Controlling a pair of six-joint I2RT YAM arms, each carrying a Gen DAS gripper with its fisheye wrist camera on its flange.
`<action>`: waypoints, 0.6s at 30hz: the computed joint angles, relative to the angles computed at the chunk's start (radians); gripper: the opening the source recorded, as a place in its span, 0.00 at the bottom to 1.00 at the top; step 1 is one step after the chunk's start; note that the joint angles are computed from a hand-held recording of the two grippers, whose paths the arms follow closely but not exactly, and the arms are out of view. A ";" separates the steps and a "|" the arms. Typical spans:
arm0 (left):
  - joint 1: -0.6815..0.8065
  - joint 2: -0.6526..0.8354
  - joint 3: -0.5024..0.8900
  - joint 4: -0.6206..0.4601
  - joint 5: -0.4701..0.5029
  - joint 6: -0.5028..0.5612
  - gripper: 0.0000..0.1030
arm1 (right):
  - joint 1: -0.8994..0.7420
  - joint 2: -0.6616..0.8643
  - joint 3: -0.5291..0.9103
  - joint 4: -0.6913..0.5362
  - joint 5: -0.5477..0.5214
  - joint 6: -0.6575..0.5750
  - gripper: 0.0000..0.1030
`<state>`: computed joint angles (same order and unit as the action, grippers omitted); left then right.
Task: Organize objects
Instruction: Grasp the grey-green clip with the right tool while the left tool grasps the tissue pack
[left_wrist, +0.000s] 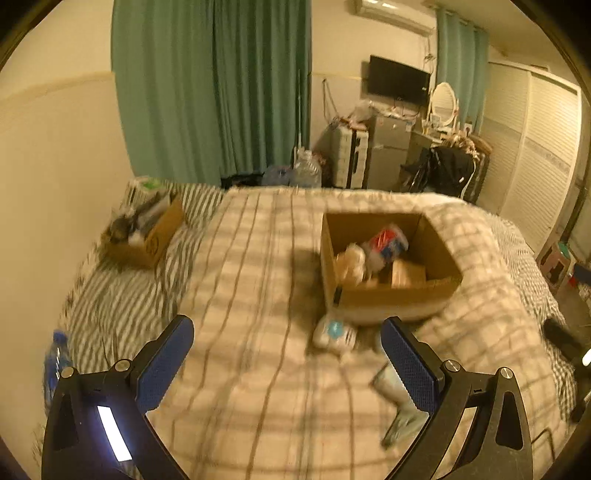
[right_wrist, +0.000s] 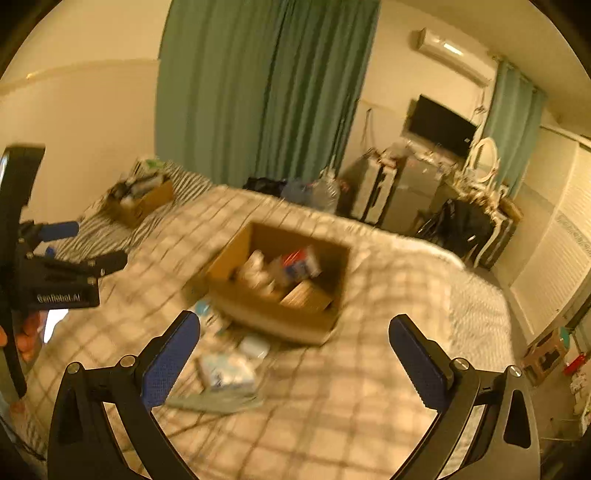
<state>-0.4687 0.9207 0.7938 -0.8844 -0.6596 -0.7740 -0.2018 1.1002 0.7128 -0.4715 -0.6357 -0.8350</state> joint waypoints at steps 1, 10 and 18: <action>-0.023 -0.007 -0.029 -0.006 -0.009 -0.037 1.00 | 0.005 -0.005 -0.055 0.021 0.000 -0.026 1.00; -0.164 0.010 -0.248 0.031 -0.004 -0.288 1.00 | 0.168 0.146 -0.342 0.334 0.226 -0.157 0.99; -0.114 0.077 -0.301 0.128 0.050 -0.239 1.00 | 0.347 0.433 -0.343 0.576 0.435 -0.135 0.87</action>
